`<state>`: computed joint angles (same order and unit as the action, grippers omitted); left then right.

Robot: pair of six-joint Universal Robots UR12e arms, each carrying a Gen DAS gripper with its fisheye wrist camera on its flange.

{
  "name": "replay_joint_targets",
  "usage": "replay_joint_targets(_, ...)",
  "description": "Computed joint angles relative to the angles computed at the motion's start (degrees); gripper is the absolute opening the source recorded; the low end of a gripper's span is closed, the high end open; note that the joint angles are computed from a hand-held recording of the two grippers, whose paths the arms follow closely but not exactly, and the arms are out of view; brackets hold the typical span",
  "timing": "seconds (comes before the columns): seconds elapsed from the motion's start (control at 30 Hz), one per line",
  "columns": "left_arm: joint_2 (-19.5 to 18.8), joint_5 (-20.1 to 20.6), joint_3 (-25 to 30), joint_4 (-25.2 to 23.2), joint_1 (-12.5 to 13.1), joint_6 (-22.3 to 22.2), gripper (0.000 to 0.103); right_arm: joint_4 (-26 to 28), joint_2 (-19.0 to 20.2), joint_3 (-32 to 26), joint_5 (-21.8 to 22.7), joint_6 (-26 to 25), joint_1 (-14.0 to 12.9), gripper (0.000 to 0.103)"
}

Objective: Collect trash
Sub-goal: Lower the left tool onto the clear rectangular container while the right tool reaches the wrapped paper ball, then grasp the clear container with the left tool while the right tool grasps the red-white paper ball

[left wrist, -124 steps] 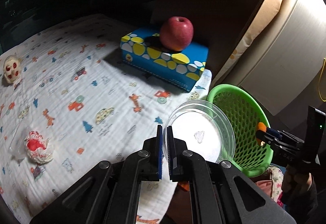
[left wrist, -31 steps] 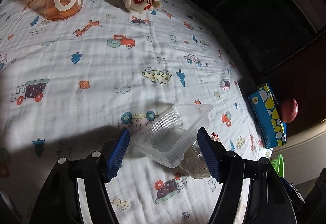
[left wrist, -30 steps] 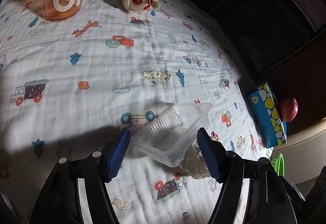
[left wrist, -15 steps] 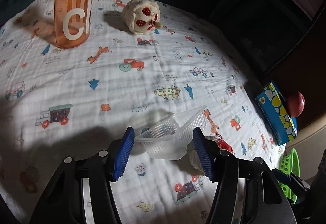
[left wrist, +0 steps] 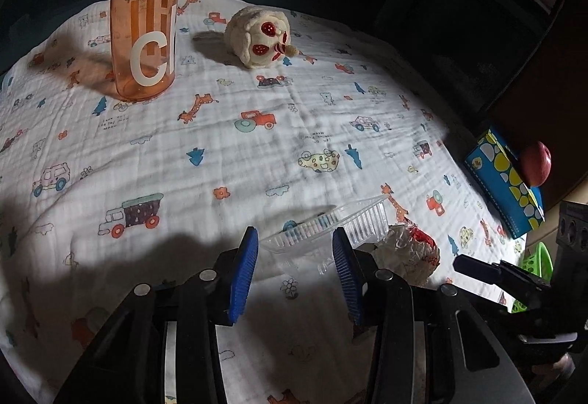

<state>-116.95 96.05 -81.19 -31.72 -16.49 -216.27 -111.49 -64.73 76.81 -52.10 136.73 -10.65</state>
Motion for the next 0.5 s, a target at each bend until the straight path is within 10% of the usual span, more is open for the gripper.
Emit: replay_joint_targets(0.5,0.2,-1.9,0.1,-1.4,0.2,2.7,0.046,1.4,1.7,-1.7,0.5,1.2,0.5,0.053)
